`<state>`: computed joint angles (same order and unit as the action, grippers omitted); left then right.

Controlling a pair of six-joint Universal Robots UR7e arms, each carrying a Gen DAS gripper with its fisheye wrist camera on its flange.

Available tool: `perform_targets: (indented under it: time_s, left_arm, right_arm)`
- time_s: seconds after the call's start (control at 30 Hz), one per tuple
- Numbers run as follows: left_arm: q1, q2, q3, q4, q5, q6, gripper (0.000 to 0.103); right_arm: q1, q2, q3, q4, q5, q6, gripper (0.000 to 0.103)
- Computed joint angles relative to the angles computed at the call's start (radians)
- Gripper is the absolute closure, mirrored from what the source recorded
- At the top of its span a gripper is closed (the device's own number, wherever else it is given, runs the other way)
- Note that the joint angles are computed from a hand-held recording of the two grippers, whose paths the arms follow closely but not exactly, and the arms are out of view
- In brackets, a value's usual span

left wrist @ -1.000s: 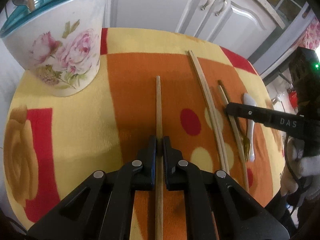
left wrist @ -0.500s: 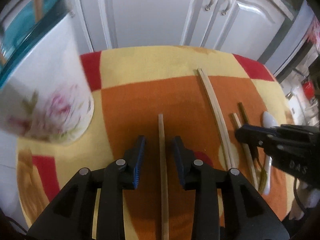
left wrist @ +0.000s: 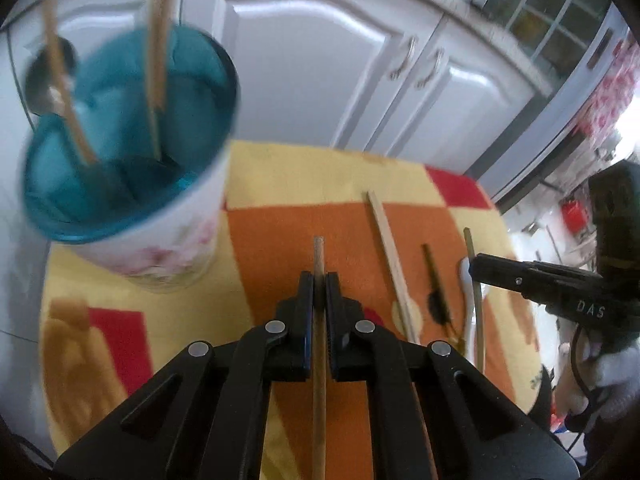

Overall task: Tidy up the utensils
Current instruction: 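Lift both chopsticks and carry them toward the floral cup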

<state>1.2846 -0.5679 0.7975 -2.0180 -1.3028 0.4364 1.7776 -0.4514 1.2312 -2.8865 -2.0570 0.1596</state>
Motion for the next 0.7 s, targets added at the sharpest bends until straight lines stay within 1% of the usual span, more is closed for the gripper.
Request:
perform_targets:
  time_s: [0.03, 0.1, 0.2, 0.27, 0.37, 0.53, 0.7]
  left_arm:
    - [0.0, -0.017, 0.015, -0.008, -0.007, 0.003, 0.099]
    - [-0.003, -0.049, 0.046, -0.026, -0.02, 0.01, 0.099]
    - [-0.009, -0.109, 0.111, -0.065, -0.049, 0.028, 0.099]
    - [-0.017, -0.143, 0.152, -0.092, -0.057, 0.037, 0.099]
    - [-0.026, -0.175, 0.191, -0.124, -0.057, 0.057, 0.099]
    - [-0.034, -0.209, 0.225, -0.149, -0.073, 0.066, 0.099]
    - [-0.041, -0.23, 0.24, -0.169, -0.063, 0.075, 0.099]
  right_arm:
    - [0.006, -0.012, 0.017, -0.022, 0.015, -0.005, 0.098]
    - [0.02, -0.022, 0.032, -0.043, 0.008, -0.009, 0.098]
    - [0.035, -0.034, 0.055, -0.075, 0.02, -0.006, 0.098]
    - [0.05, -0.046, 0.075, -0.102, 0.031, -0.017, 0.098]
    - [0.075, -0.052, 0.087, -0.125, 0.025, -0.04, 0.098]
    - [0.109, -0.067, 0.102, -0.148, 0.02, -0.079, 0.098]
    - [0.137, -0.08, 0.109, -0.163, 0.01, -0.116, 0.098]
